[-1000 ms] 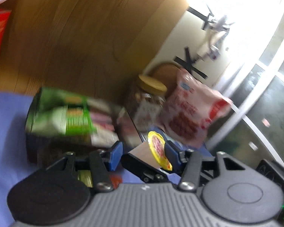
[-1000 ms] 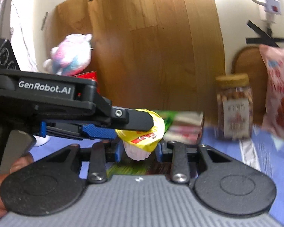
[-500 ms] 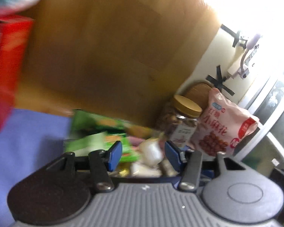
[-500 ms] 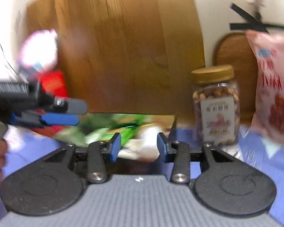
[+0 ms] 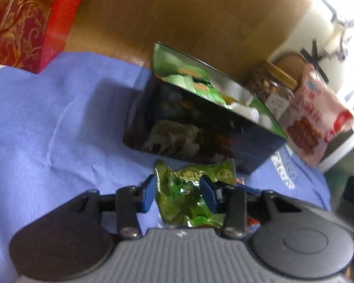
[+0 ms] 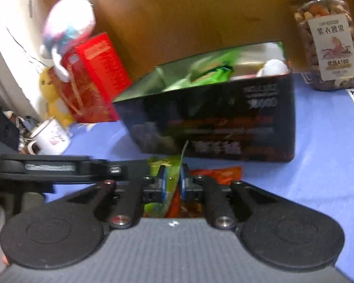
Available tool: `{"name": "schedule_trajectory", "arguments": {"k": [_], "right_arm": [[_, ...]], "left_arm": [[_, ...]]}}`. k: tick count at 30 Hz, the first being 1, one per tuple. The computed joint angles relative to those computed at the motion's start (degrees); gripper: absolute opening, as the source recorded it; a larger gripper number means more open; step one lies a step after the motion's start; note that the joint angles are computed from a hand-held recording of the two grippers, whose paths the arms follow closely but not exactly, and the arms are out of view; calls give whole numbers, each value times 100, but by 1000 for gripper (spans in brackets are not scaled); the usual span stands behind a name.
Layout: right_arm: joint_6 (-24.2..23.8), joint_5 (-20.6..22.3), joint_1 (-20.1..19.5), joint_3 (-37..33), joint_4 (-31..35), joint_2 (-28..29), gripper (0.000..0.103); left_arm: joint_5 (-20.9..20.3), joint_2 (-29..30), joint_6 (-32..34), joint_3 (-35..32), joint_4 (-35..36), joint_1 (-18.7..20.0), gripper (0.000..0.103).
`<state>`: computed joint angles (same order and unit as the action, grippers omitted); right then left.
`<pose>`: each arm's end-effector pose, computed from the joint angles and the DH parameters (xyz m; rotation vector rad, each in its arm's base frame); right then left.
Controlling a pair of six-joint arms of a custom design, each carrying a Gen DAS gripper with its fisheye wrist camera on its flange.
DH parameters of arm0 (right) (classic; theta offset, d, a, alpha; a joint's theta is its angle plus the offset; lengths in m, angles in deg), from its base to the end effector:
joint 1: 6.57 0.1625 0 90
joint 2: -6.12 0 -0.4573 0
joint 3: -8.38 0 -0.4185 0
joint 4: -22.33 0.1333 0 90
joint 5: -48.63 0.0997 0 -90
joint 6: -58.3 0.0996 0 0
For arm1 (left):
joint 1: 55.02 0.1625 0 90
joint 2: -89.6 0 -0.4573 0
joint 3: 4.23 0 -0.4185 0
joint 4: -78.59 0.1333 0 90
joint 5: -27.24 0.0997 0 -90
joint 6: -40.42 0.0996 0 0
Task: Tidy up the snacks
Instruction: 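Move the left gripper to the green candy bag and grasp it, then lift the green candy bag with the left gripper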
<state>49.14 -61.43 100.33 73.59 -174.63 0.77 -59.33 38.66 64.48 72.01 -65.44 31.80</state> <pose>0.3280 -0.7384 -0.1474 0.3937 -2.5968 1.1700 0.0946 -0.8082 0.2995 0.6630 2.8310 -0.7165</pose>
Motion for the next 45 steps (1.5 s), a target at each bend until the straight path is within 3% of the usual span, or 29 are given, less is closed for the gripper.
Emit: {"name": "schedule_trajectory", "arguments": {"k": [2,6,19,28,34,38,45], "right_arm": [[-141,-123,57,186,-182,-54,13],[247,85,62,785,-589,-249,12],[986,249,240,2165,-1651,-434,12],[1075,170,378,2602,-2292,-373,12],[1279,441,308,2837,-2753,-334,13],[1347,552,284,2875,-3021,-255,14],[1488,682,239,2860,-3308,-155,13]], "left_arm": [[-105,-101,-20,156,6,44,36],[-345,-402,-123,579,-54,128,34],[-298,-1460,453,2058,-365,159,34],[-408,-1902,536,2601,-352,241,35],[-540,-2062,677,2782,-289,282,42],[-831,-2040,558,2609,110,379,51],[-726,-2113,767,2813,-154,336,46]]}}
